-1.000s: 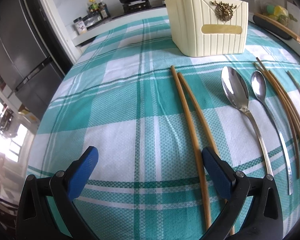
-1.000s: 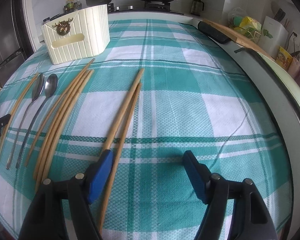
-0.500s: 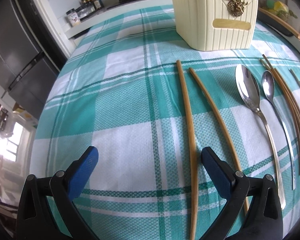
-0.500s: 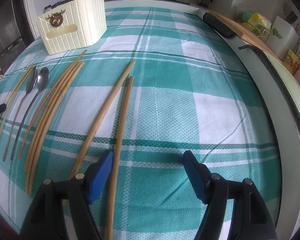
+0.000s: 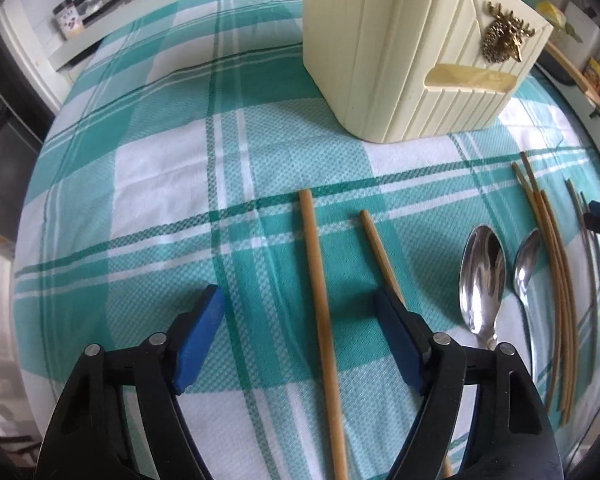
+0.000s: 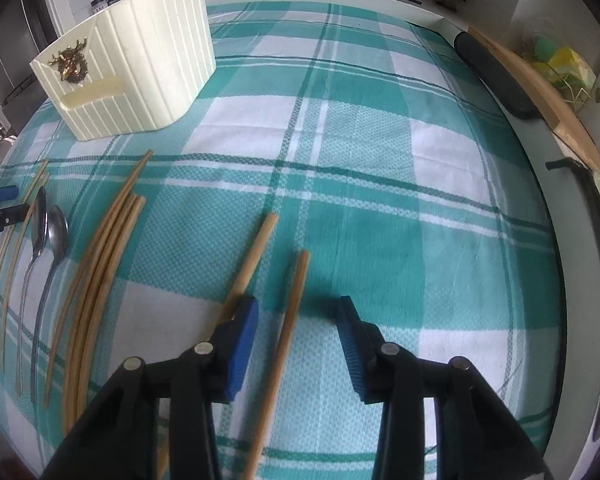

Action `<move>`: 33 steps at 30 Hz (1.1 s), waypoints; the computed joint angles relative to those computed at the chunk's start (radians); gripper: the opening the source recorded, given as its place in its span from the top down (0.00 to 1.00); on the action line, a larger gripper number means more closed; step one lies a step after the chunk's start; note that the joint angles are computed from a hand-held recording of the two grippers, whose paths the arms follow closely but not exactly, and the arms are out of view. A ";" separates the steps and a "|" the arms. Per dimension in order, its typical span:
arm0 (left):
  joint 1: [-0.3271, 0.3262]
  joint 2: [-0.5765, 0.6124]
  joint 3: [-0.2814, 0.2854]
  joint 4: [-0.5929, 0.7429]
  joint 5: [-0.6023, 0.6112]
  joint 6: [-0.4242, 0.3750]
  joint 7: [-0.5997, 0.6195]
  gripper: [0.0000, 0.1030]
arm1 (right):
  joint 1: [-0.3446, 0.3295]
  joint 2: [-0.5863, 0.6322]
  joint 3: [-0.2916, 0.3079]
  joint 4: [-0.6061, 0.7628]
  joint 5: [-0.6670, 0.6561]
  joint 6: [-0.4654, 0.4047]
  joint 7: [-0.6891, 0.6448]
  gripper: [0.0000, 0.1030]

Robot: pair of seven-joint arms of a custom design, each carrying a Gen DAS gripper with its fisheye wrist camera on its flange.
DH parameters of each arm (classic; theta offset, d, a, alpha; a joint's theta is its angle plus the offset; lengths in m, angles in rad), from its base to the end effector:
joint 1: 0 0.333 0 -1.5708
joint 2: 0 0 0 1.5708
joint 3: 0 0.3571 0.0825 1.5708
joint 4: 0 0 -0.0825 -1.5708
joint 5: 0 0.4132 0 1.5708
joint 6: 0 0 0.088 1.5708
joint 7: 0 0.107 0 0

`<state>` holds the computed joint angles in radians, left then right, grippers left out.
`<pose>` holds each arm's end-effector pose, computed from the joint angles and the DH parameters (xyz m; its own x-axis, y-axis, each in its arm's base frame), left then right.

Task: Organize utensils
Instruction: 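Lower the left tool and grasp a wooden chopstick while the right tool grasps another chopstick, then lift both held chopsticks and carry them over the cream utensil holder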

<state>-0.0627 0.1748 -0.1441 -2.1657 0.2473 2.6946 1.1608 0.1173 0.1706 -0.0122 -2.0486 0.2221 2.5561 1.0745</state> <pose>0.6021 -0.1322 0.3727 0.0070 -1.0000 -0.0061 -0.9302 -0.0043 -0.3669 0.6361 0.0642 0.4150 0.4241 -0.9056 -0.0028 -0.8456 -0.3948 -0.3593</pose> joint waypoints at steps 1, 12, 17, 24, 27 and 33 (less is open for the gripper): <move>-0.004 0.005 0.003 0.012 0.013 -0.008 -0.009 0.37 | 0.002 0.013 0.002 0.019 0.003 -0.011 0.006 0.84; 0.000 -0.048 0.008 -0.043 0.005 0.074 -0.069 0.95 | -0.040 -0.023 0.031 0.019 0.211 0.007 -0.097 0.94; 0.014 -0.192 0.016 -0.148 -0.009 0.162 -0.110 0.95 | -0.051 -0.137 0.022 -0.032 0.398 -0.002 -0.256 0.94; -0.005 -0.437 0.041 -0.294 -0.068 0.259 -0.081 0.95 | -0.022 -0.329 -0.038 -0.106 0.583 -0.046 -0.442 0.94; -0.023 -0.514 0.056 -0.333 -0.079 0.287 -0.071 0.95 | 0.000 -0.403 -0.064 -0.138 0.644 -0.044 -0.499 0.94; -0.045 -0.590 0.060 -0.353 -0.079 0.326 -0.079 0.95 | 0.056 -0.477 -0.089 -0.153 0.763 0.023 -0.575 0.94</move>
<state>-0.1075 -0.4151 -0.0843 -2.5184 0.1682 3.0205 1.0814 0.1731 -0.3067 -0.1015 -2.2018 0.9854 2.5786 0.4999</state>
